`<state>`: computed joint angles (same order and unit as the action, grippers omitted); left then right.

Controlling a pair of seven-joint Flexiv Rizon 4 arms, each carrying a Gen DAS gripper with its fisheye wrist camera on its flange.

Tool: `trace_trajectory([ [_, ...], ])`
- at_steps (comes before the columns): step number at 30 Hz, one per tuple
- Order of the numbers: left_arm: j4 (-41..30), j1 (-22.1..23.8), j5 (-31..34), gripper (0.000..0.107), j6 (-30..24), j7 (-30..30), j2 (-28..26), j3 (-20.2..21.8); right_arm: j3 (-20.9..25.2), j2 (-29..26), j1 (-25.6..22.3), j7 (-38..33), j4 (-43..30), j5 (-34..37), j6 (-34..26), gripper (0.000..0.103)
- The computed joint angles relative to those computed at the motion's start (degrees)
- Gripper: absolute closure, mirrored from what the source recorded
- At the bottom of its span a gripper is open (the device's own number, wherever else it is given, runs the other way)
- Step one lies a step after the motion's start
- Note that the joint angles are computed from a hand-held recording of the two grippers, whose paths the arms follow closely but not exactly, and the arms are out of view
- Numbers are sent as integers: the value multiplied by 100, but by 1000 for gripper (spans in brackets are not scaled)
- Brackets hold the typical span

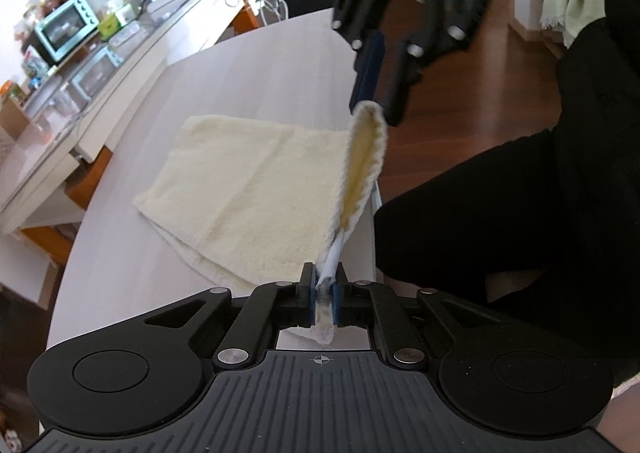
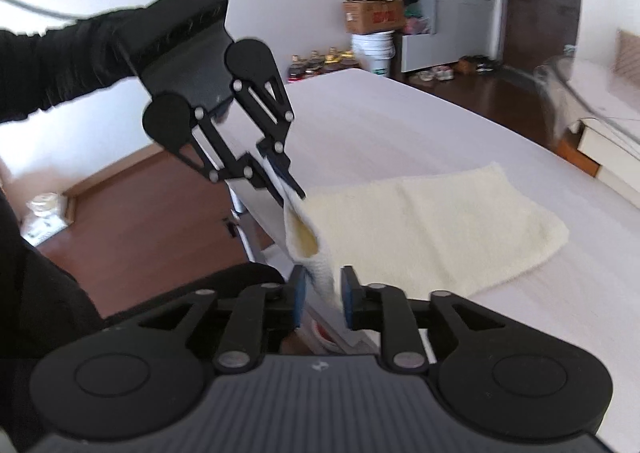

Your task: Fold towel

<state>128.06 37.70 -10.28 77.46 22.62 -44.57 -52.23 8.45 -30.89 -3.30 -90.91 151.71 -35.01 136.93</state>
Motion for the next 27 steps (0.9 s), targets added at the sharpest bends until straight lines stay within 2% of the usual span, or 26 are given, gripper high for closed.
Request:
trace_trajectory([
  [4, -6, -100, -26, 99, -18, -54, 99, 33, -28, -232, 1126, -701, 65, 1640, 462, 64],
  [9, 31, -129, -119, 99, -74, -82, 213, 12, -194, -652, 2598, -1564, -105, 3449, 981, 64],
  [15, 51, -160, -233, 99, -148, -130, 314, 24, -581, -1246, 3958, -2333, -632, 4987, 1298, 65],
  [18, 65, -171, -312, 99, -179, -109, 362, 40, -766, -1524, 4392, -2696, -871, 5490, 1444, 67],
  [21, 87, -171, -383, 99, -154, -88, 378, 32, -779, -1717, 4401, -2906, -922, 5523, 1635, 81],
  [22, 96, -166, -396, 99, -156, -83, 385, 29, -750, -1719, 4353, -2917, -911, 5472, 1629, 92],
  [25, 131, -138, -424, 99, -248, -27, 461, 6, -545, -1428, 3919, -2649, -777, 4958, 1305, 93],
  [27, 148, -103, -474, 99, -365, 50, 557, -34, -292, -1074, 3298, -2196, -596, 4276, 1004, 94],
])
